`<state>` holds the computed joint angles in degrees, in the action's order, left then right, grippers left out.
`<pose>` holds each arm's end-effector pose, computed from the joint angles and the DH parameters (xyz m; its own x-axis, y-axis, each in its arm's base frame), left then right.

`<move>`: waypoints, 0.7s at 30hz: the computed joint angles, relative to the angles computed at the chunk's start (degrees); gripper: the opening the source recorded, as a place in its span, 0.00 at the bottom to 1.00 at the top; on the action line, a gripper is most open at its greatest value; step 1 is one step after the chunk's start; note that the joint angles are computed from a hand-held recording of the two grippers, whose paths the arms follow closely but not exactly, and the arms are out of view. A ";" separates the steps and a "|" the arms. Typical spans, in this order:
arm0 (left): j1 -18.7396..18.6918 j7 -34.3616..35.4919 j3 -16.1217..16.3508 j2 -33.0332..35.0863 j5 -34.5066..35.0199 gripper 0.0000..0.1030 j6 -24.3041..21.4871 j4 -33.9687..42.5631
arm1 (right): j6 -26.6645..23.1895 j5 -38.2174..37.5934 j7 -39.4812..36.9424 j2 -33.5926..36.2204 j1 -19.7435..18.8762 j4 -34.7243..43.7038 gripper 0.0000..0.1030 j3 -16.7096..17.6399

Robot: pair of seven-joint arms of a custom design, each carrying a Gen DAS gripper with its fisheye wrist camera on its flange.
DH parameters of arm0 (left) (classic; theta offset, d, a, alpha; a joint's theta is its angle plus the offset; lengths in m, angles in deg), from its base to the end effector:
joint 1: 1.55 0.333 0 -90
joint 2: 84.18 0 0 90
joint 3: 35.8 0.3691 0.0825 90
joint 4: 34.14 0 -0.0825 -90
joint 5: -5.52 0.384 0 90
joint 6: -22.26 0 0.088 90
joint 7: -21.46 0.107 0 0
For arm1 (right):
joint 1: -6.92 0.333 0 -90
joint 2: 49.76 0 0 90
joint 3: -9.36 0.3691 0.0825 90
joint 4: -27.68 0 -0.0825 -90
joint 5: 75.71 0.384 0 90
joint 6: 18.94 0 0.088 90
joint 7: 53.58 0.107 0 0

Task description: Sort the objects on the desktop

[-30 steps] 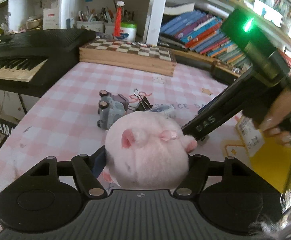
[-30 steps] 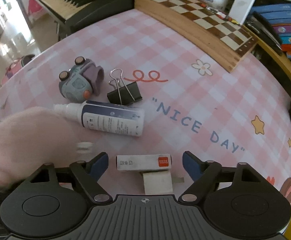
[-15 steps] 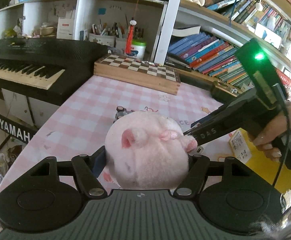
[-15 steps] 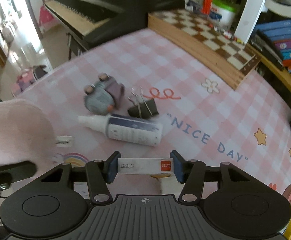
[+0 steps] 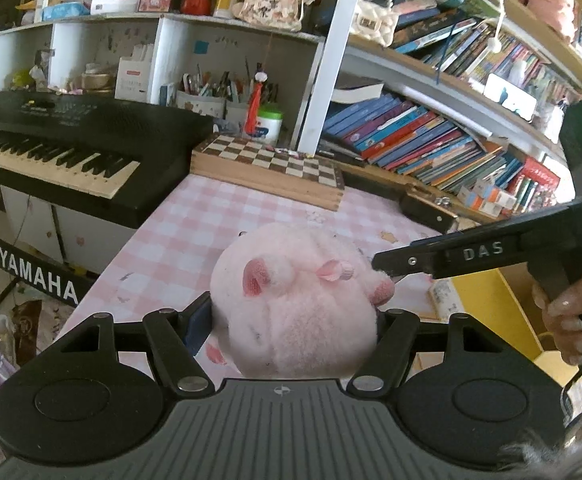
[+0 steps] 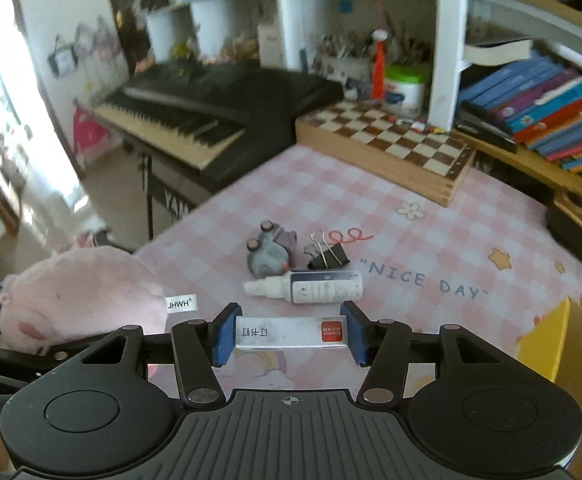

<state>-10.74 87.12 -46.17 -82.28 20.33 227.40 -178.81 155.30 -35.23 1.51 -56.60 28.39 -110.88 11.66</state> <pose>0.4689 -0.1998 0.4416 -0.3168 -0.9221 0.2224 -0.5730 -0.0008 -0.8195 0.4815 0.1582 0.4824 0.3791 -0.9191 -0.1076 -0.6973 -0.2073 -0.6861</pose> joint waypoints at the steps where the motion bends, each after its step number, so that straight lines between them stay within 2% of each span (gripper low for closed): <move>1: 0.45 -1.27 0.14 -0.69 1.72 0.65 0.34 -0.58 | 1.63 0.26 0.74 -0.89 0.11 -1.15 0.52 0.44; 5: 1.83 -6.15 1.19 -3.72 8.49 0.65 1.96 -3.01 | 8.54 -1.45 6.70 -5.20 0.48 -6.72 0.52 2.64; 11: 2.91 -9.87 2.79 -7.47 14.45 0.65 4.93 -6.60 | 9.75 -4.52 16.78 -9.91 -1.61 -12.20 0.53 7.03; 14: 3.08 -10.97 3.66 -9.06 16.46 0.65 5.36 -8.33 | 10.04 -6.16 22.53 -12.62 -4.96 -15.05 0.53 12.12; 21: 3.16 -19.98 9.06 -12.25 32.37 0.65 6.52 -10.65 | 8.07 -9.23 36.02 -19.39 -11.78 -20.48 0.53 24.05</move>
